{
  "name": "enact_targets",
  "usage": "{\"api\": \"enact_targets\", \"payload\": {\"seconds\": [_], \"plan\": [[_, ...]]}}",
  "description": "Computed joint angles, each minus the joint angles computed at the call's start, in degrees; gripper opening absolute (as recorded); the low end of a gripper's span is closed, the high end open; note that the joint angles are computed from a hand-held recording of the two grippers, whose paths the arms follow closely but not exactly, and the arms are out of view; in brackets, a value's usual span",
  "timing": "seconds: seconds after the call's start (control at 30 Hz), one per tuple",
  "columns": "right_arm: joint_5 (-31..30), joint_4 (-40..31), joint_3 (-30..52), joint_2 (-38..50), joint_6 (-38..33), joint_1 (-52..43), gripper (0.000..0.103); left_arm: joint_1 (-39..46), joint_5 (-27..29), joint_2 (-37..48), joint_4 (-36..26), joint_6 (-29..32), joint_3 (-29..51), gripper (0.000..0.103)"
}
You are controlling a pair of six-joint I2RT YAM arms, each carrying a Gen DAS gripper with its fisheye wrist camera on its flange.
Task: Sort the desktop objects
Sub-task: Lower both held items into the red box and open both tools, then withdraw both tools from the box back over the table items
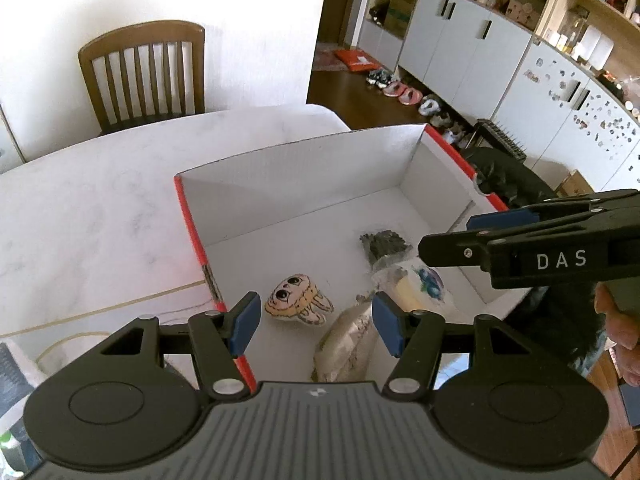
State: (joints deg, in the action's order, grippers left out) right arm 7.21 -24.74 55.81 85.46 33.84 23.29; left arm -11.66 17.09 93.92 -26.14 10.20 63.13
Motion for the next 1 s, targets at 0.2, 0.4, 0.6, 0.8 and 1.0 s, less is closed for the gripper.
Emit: {"api": "enact_targets", "payload": {"seconds": [0.2,0.4,0.6,0.8,1.0], "plan": [[1.9,-0.9,-0.5,-3.1,2.9,4.5,0.063,2.4,2.3,-6.3,-0.4,2.4,-4.5,0.060],[5.4,-1.9,-0.2,-4.8,5.8,10.0,0.063,6.9,5.9,-11.2,-2.9,5.0,-7.6,0.060],[10.2,-2.9,0.9,-3.9,9.5,16.3,0.063,13.1,9.5,-14.9,-5.6,9.7,-10.1,0.060],[14.5,-4.4,4.2,-0.3,12.9,22.5,0.063,21.6,13.6,-16.8,-8.3,17.3,-12.0,0.060],[17.9,-4.4,8.9,5.0,16.2,27.8,0.066,31.7,17.9,-15.9,-12.2,26.5,-12.0,0.060]]}}
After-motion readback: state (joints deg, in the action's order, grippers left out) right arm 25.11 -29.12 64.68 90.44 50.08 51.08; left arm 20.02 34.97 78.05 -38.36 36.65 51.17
